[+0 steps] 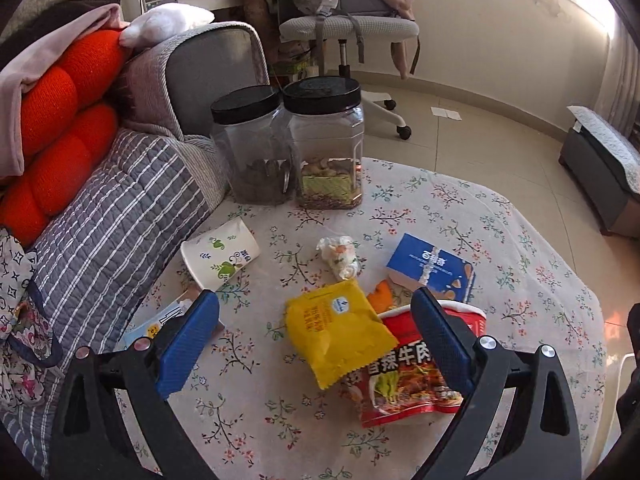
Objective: Collect trash
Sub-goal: 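Move both open tools back over the table toward the snack items, then grasp the white paper cup with the left tool while the right tool grasps the crumpled tissue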
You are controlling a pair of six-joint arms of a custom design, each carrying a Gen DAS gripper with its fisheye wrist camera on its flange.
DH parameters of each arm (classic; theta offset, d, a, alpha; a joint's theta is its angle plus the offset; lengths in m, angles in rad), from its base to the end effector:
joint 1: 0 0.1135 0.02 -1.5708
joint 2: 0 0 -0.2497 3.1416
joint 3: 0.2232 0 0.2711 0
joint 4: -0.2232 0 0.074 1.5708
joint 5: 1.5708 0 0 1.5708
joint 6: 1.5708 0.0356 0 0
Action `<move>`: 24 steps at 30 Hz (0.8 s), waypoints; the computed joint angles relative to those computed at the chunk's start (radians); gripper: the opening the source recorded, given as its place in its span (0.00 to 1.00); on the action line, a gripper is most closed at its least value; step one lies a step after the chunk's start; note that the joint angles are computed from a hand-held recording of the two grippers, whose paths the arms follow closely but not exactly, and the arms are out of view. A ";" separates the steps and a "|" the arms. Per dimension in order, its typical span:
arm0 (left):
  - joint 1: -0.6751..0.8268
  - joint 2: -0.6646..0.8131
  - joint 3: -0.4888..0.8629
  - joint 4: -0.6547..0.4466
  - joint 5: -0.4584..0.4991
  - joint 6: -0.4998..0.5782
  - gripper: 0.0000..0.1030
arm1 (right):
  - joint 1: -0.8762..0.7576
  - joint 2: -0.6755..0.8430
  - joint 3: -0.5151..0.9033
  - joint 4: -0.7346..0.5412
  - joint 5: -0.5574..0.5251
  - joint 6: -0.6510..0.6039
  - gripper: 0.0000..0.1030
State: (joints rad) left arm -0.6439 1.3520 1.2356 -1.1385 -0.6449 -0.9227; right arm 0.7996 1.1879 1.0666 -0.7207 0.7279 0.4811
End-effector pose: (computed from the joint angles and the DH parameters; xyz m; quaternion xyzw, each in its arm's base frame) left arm 0.2265 -0.1433 0.2888 -0.1795 0.9206 0.1165 0.3265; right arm 0.2006 0.1724 0.2977 -0.0132 0.8822 -0.0677 0.4658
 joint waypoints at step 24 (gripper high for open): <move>0.570 0.457 0.147 0.093 0.212 1.004 0.62 | -0.108 0.131 -0.012 0.022 -0.185 -0.099 0.93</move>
State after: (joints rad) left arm -0.0743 1.8094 1.3824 -1.0460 -0.4324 0.0810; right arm 0.6916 1.3188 1.0546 -0.6989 0.5432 0.3826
